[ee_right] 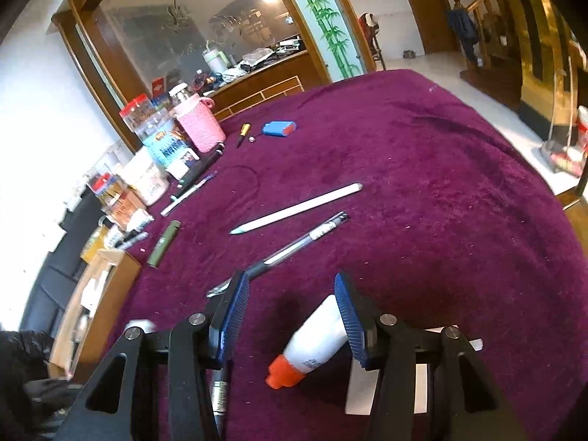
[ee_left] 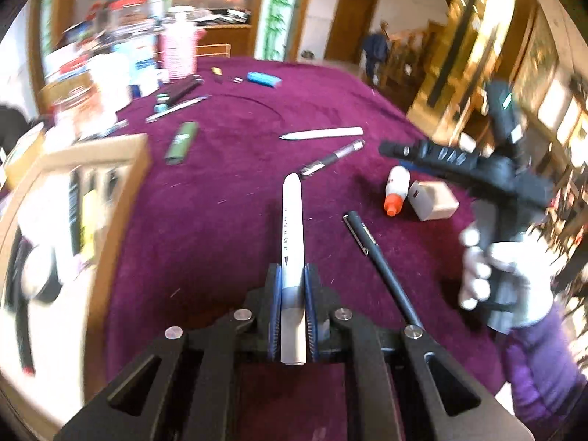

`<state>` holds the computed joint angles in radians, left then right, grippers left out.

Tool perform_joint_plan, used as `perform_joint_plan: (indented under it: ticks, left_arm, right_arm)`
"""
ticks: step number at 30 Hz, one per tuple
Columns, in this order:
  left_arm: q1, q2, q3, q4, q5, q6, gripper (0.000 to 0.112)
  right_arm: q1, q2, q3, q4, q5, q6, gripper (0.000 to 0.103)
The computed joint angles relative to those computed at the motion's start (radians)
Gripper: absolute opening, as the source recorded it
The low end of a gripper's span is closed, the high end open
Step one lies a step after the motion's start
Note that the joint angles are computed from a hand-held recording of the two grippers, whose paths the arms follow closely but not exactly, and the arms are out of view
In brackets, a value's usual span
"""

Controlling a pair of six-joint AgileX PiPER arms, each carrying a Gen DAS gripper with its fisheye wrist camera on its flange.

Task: Organize rigid objects
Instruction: 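Carry the white marker and the black pen toward the tray with both tools, then release the white marker in the tray with left tool while right tool drops the black pen in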

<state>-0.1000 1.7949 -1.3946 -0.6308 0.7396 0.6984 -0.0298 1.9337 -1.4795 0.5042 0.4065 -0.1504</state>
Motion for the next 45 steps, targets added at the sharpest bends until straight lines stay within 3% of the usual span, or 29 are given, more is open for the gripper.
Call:
perform_joint_plan:
  ticks: [4,9,13,15,17,19,21,22,25,31,35,39,45]
  left_arm:
    - [0.133,-0.101,0.103,-0.116,0.055,0.109,0.012]
    - [0.241,-0.136,0.153,-0.16,0.08,0.187,0.012]
    - [0.301,-0.114,0.159,-0.214,0.127,0.229,0.012]
    - [0.325,-0.103,0.158,-0.236,0.149,0.246,0.012]
    - [0.347,-0.106,0.169,-0.259,0.16,0.268,0.012]
    - [0.373,-0.117,0.182,-0.281,0.169,0.298,0.012]
    - [0.406,-0.128,0.191,-0.301,0.181,0.326,0.012]
    - [0.419,-0.128,0.188,-0.307,0.184,0.331,0.012]
    - [0.473,-0.132,0.184,-0.319,0.2,0.348,0.012]
    - [0.547,-0.087,0.13,-0.286,0.188,0.311,0.012]
    - [0.56,-0.01,0.045,-0.217,0.188,0.204,0.012]
    - [0.558,0.074,-0.057,-0.156,0.253,0.101,0.012]
    - [0.503,0.114,-0.114,-0.018,0.155,-0.055,0.013]
  right_arm:
    - [0.032,-0.013,0.018,-0.187,-0.045,0.163,0.052]
    - [0.081,-0.061,0.042,-0.137,0.096,0.134,0.052]
    - [0.211,-0.087,0.066,-0.402,0.167,0.303,0.052]
    - [0.26,-0.05,0.028,-0.527,0.233,0.391,0.052]
    - [0.296,-0.029,0.016,-0.638,0.244,0.473,0.051]
    - [0.32,-0.013,-0.006,-0.718,0.271,0.535,0.027]
    - [0.321,-0.02,0.005,-0.716,0.263,0.531,0.015]
    - [0.322,-0.021,0.007,-0.717,0.264,0.538,0.015]
    - [0.303,-0.05,0.049,-0.637,0.225,0.518,0.015]
    - [0.246,-0.131,0.121,-0.262,0.136,0.266,0.015]
    - [0.258,-0.136,0.073,-0.086,0.166,0.14,0.015]
    - [0.303,-0.085,-0.036,0.015,0.213,0.079,0.015]
    - [0.39,0.025,-0.232,0.095,0.292,0.042,0.016]
